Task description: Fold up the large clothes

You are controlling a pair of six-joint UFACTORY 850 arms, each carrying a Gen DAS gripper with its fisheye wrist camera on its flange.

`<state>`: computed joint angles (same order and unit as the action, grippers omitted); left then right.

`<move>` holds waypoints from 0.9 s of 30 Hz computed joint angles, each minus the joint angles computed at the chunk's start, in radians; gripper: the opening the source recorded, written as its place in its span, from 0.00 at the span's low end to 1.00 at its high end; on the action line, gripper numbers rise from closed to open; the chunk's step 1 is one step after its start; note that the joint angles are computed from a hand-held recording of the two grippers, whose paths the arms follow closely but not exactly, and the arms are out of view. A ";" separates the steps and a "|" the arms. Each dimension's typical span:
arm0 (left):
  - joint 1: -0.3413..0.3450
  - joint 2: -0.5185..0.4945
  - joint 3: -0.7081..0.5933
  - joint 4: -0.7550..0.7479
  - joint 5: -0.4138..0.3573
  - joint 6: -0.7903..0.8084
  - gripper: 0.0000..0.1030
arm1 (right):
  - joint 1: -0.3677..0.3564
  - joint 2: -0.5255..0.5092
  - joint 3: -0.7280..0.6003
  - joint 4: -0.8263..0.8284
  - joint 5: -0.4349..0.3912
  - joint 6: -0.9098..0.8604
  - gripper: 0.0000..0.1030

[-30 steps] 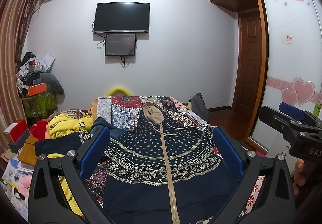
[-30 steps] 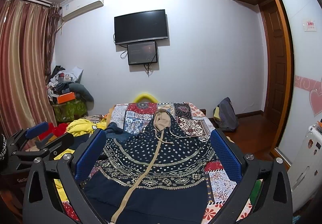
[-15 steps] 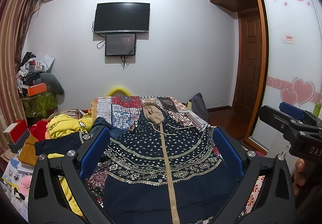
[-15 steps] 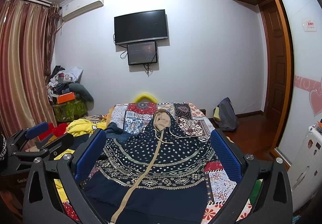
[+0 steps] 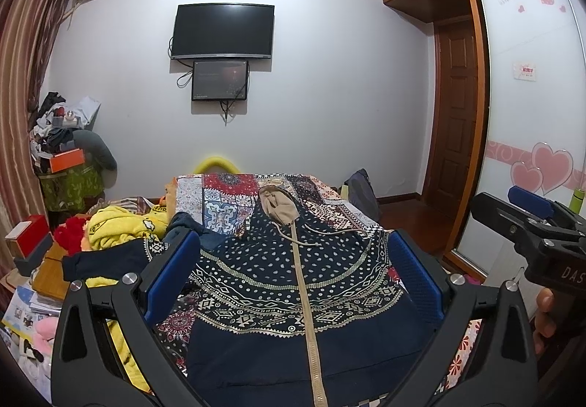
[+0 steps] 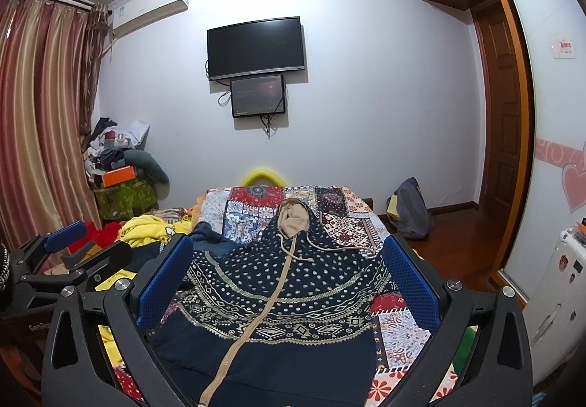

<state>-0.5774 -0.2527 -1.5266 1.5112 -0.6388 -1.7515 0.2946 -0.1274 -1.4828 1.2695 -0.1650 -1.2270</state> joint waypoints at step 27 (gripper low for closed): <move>0.262 -0.165 -0.162 -0.183 0.123 0.171 1.00 | 0.017 -0.387 -0.453 -0.972 -0.134 0.955 1.00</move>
<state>-0.3157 -0.4181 -1.6883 1.3285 -0.5159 -1.5804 0.3114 -0.5145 -1.9359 0.2978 -0.2985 -0.2716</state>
